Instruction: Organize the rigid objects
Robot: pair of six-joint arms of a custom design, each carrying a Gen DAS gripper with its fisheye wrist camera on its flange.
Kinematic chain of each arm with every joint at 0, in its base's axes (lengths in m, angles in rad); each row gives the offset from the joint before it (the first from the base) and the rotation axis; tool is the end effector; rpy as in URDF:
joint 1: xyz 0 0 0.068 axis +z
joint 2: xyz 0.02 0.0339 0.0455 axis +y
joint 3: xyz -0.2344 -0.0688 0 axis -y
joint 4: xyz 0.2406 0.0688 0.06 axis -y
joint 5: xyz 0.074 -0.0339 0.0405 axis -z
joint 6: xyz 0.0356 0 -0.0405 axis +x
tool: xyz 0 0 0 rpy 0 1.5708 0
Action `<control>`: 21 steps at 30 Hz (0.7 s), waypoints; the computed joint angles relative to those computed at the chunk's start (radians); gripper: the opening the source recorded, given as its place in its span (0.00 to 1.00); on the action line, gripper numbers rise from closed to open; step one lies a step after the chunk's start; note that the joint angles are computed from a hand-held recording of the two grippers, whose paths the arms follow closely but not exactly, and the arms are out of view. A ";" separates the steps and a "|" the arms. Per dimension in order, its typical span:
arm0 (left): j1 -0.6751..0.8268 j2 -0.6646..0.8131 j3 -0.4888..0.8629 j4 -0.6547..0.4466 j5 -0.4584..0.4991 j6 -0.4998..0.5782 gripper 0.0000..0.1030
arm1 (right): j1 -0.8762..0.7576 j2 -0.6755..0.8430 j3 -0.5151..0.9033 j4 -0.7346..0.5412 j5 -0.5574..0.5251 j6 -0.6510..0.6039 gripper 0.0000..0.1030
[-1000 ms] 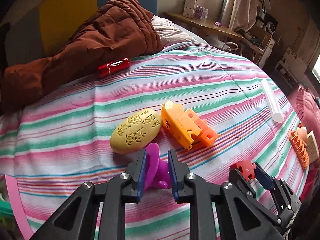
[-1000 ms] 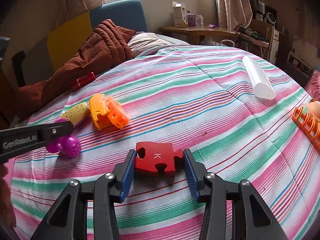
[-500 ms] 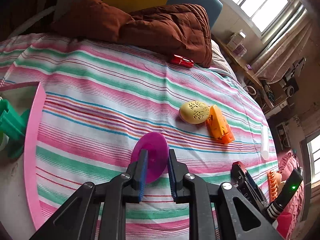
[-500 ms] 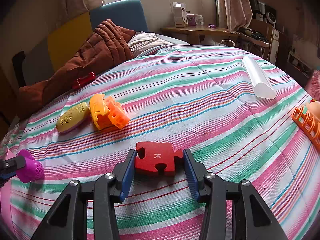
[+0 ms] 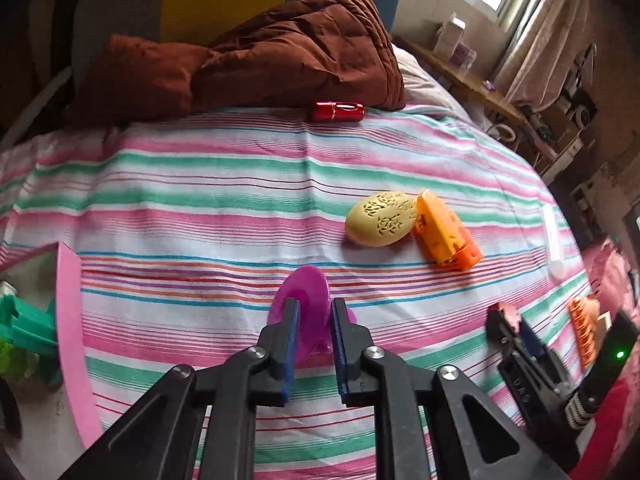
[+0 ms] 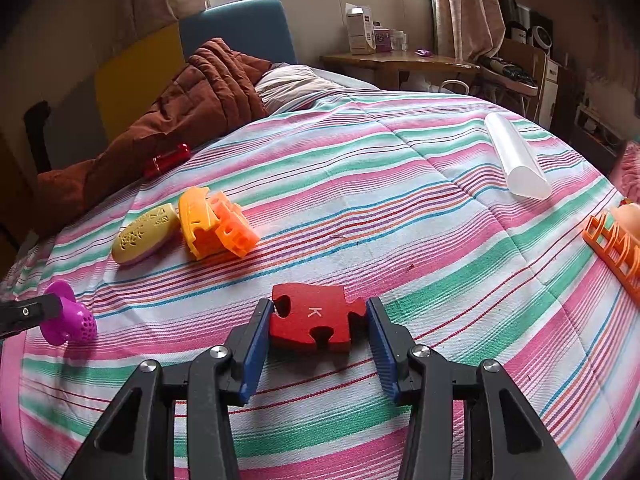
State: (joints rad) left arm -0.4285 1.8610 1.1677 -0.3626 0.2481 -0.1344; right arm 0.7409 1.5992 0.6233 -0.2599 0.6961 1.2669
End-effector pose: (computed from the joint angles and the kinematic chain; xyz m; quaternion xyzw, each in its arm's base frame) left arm 0.3274 -0.1592 0.1360 0.1718 0.9446 -0.1851 0.2095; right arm 0.1958 0.1482 0.0865 0.2959 0.8802 -0.0484 0.3678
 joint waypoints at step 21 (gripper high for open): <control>0.135 -0.287 -0.245 0.030 -0.050 -0.137 0.39 | 0.000 0.002 0.001 -0.001 0.001 -0.001 0.46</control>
